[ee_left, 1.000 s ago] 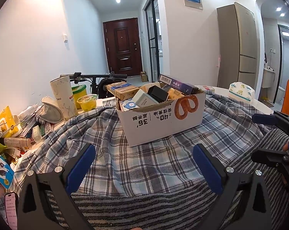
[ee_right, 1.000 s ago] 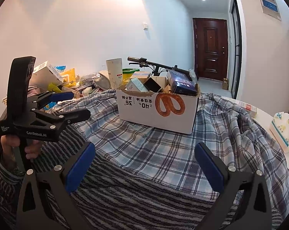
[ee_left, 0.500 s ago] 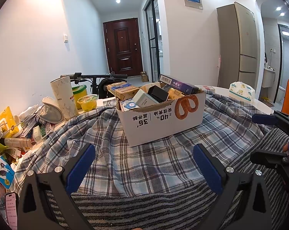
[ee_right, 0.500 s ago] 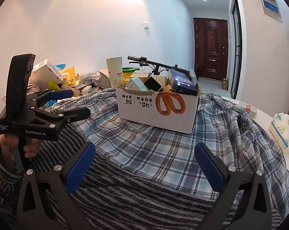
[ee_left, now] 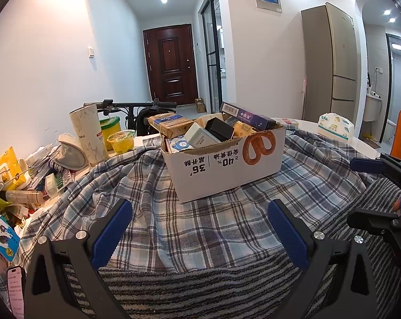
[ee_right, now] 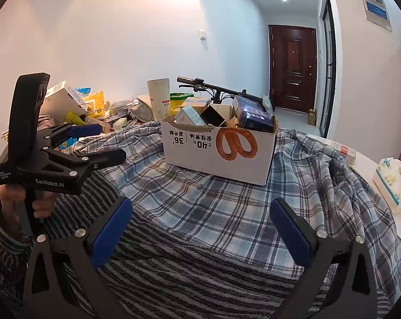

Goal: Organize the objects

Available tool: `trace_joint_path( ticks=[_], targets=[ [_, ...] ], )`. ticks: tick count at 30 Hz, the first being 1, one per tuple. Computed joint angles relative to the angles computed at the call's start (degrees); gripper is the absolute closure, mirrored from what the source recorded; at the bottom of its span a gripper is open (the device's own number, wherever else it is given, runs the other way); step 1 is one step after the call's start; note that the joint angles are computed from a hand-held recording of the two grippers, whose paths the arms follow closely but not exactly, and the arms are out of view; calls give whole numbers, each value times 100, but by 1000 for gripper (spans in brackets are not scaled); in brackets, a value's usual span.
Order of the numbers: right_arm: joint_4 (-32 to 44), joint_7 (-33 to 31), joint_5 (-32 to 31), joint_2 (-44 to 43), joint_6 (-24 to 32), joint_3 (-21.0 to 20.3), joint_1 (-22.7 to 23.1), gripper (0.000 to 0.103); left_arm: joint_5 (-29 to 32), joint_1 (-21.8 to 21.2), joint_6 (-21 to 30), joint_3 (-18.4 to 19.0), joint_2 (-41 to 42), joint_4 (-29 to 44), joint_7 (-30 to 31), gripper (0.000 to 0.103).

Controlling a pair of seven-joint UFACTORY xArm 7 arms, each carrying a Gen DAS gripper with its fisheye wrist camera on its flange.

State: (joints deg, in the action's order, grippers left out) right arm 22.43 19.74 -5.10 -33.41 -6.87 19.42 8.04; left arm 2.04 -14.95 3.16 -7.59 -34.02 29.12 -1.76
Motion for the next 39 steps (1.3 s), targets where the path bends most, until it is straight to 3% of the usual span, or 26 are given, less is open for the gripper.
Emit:
trace_joint_path(
  ticks=[39],
  targets=[
    [29, 41, -70, -6, 58, 40, -41, 0, 35, 17, -47, -17, 22, -6, -38, 0]
  ],
)
